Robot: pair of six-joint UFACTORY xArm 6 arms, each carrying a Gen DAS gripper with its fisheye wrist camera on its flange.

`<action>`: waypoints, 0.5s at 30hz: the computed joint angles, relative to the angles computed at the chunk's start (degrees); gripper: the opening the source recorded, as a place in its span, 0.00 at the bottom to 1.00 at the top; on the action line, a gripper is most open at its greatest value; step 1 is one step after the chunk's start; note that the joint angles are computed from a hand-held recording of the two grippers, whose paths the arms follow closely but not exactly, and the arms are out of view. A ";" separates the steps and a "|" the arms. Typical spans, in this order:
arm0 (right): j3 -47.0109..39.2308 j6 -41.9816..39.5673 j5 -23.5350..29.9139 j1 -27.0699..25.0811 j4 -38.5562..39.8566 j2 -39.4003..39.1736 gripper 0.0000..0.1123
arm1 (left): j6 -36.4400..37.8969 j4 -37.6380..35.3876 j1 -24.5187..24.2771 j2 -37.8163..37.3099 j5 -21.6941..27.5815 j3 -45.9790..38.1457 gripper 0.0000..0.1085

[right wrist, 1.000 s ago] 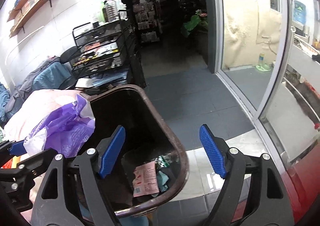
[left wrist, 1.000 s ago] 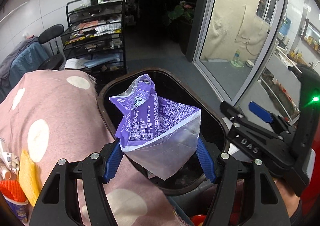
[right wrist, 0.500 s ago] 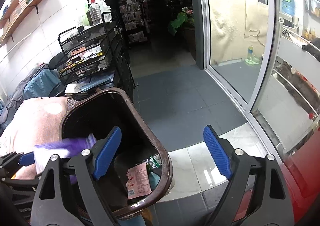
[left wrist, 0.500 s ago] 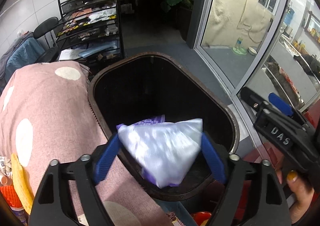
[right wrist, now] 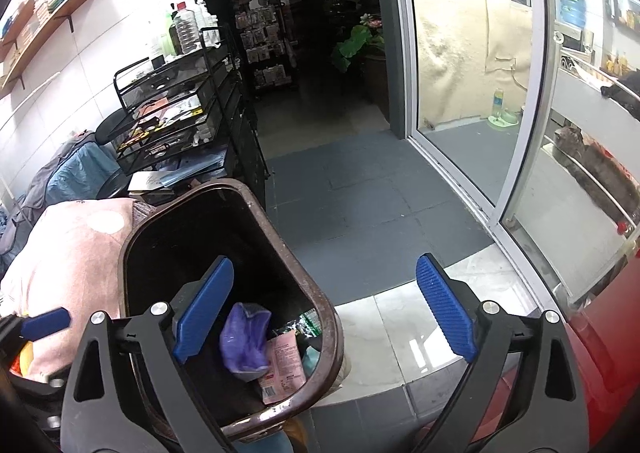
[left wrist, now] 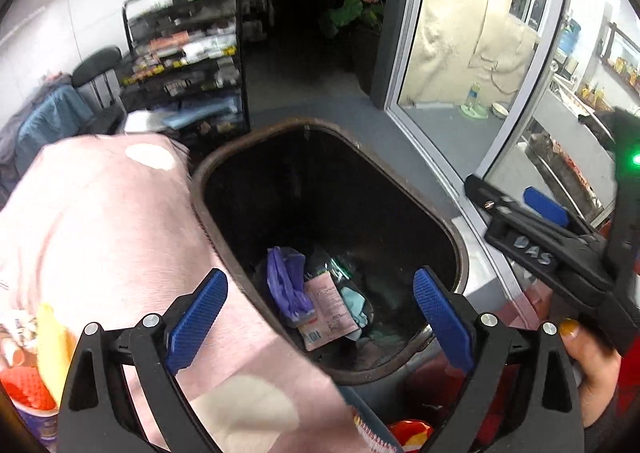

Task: Collect trash
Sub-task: 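Return both tools over the bed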

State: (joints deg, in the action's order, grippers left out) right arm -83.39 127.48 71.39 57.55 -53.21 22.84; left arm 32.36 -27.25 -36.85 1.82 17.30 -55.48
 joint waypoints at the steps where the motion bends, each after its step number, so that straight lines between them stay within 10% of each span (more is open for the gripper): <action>1: -0.11 -0.01 -0.50 0.09 -0.62 0.08 0.82 | 1.18 -1.14 0.04 -1.29 -0.82 1.13 0.87; 15: -11.77 -8.02 -7.03 1.85 -8.42 7.87 0.82 | 1.72 1.26 5.92 -18.52 -13.99 18.33 0.90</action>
